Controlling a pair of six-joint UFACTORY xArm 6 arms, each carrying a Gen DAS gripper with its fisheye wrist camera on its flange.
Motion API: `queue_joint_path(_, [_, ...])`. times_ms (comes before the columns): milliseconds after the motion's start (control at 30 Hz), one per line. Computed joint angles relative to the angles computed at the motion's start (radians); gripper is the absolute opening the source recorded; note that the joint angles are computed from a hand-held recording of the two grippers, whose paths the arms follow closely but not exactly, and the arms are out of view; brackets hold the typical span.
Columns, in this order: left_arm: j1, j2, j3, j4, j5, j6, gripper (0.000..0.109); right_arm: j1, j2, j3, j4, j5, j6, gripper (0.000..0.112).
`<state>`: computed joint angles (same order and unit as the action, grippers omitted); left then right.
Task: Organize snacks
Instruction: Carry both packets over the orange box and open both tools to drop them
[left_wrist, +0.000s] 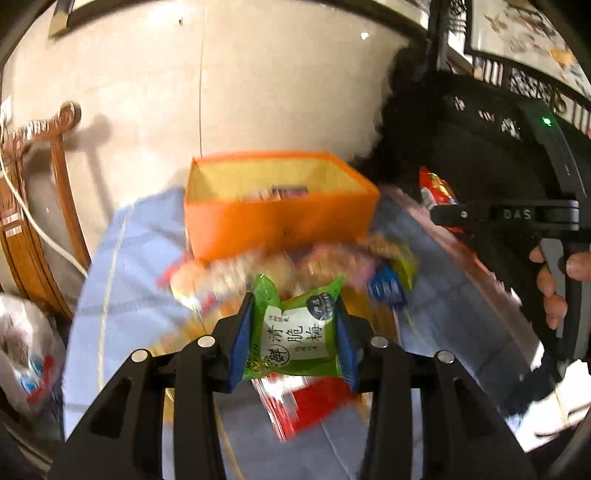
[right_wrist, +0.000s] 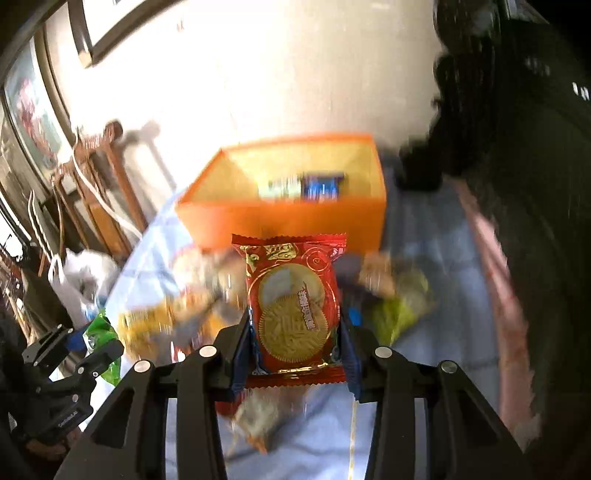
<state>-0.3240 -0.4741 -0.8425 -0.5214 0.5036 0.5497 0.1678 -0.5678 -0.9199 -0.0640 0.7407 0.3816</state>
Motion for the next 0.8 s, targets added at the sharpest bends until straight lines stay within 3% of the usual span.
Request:
queue_joint_path(333, [-0.003, 0.377, -0.514, 0.056, 0.017, -0.075, 0.04, -0.09, 0.285, -0.382, 0.025, -0.007, -0.087, 0.042])
queue_joint_path(733, [-0.028, 0.952, -1.334, 0.313, 0.22, -0.327, 0.044, -0.136, 0.691, -0.856, 0.064, 0.07, -0.19, 0.043])
queue_joint_path(767, [-0.034, 1.017, -1.415, 0.366, 0.258, -0.369, 0.047, -0.137, 0.719, -0.874, 0.072, 0.069, -0.199, 0.048])
queue_joint_path(800, [-0.037, 1.067, -1.481, 0.402, 0.297, -0.399, 0.055, -0.138, 0.752, -0.895, 0.058, 0.085, -0.197, 0.068])
